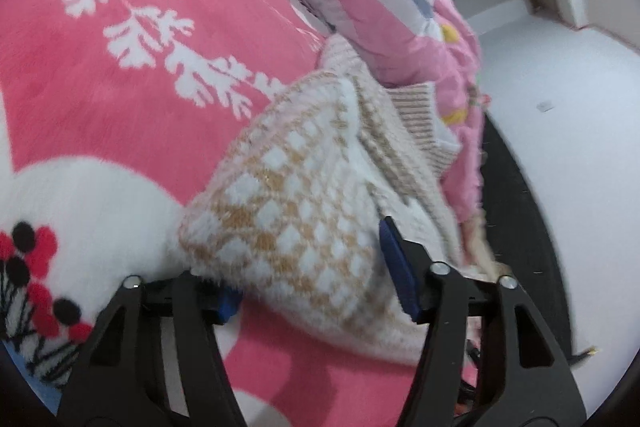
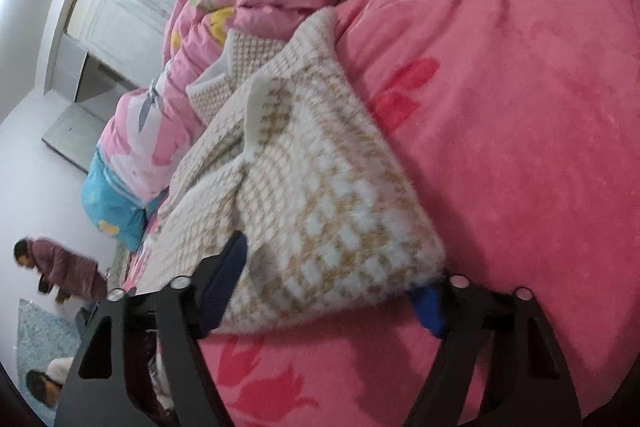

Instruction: Fold large clothes

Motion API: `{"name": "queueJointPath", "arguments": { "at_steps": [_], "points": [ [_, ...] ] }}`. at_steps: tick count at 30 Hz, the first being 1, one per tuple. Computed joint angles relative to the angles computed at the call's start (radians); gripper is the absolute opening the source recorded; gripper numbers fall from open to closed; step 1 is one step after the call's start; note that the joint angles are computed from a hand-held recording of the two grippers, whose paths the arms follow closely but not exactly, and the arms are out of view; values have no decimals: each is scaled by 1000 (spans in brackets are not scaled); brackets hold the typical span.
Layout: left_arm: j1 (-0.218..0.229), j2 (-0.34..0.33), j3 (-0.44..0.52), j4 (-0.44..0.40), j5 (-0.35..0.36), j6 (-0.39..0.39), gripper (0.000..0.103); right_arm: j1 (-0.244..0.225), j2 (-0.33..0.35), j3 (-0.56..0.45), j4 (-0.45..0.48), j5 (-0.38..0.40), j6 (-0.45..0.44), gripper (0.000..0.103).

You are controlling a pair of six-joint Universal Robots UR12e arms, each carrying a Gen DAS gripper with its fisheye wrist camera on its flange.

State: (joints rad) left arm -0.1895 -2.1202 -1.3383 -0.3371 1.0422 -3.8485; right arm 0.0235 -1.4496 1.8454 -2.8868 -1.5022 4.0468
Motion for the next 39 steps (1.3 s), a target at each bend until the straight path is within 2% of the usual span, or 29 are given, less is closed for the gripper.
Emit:
{"name": "queueJointPath", "arguments": {
  "at_steps": [1, 3, 4, 5, 6, 8, 10, 12, 17, 23, 25, 26, 28, 29, 30, 32, 33, 34, 36, 39],
  "points": [
    [-11, -1, 16, -36, 44, 36, 52, 0, 2, 0, -4, -13, 5, 54],
    [-34, 0, 46, -104, 147, 139, 36, 3, 8, -14, 21, -48, 0, 43],
    [-45, 2, 59, -132, 199, 200, 32, 6, 12, -31, 56, -64, -27, 33],
    [-53, 6, 63, -146, 235, 249, 25, 8, 13, -44, 77, -69, -56, 26],
    [-71, 12, 75, -159, 298, 340, 15, 15, 14, -63, 100, -85, -103, 14],
    [-92, 27, 75, -141, 371, 474, 11, 40, 11, -92, 121, -160, -195, 11],
    [-104, 43, 70, -111, 408, 543, 10, 62, 6, -116, 119, -212, -275, 10],
    [-111, 61, 66, -90, 428, 580, 9, 65, -1, -127, 122, -221, -295, 9],
    [-93, 116, 33, -90, 347, 565, 9, 55, -56, -95, 97, -194, -307, 9],
    [-64, 252, -119, -143, 234, 592, 10, 38, -172, 15, 121, -90, -346, 10],
    [-54, 279, -171, -175, 204, 587, 14, 21, -196, 53, 150, -32, -332, 15],
    [-45, 284, -194, -209, 186, 588, 19, 4, -203, 70, 190, 16, -328, 17],
    [-30, 280, -205, -313, 162, 576, 22, -26, -199, 84, 287, 91, -303, 34],
    [-21, 275, -208, -369, 145, 550, 24, -36, -195, 79, 364, 100, -292, 38],
    [-6, 274, -221, -391, 109, 513, 28, -50, -196, 84, 400, 123, -282, 41],
    [12, 284, -244, -365, 76, 468, 36, -93, -222, 122, 355, 228, -237, 44],
    [20, 291, -256, -336, 67, 455, 41, -104, -236, 130, 352, 235, -225, 55],
    [30, 298, -269, -297, 46, 445, 42, -111, -254, 139, 345, 222, -220, 62],
    [43, 307, -280, -245, 34, 430, 46, -117, -282, 152, 337, 187, -211, 63],
    [33, 316, -277, -220, 123, 454, 46, -97, -305, 141, 382, 43, -187, 63]
  ]
}}
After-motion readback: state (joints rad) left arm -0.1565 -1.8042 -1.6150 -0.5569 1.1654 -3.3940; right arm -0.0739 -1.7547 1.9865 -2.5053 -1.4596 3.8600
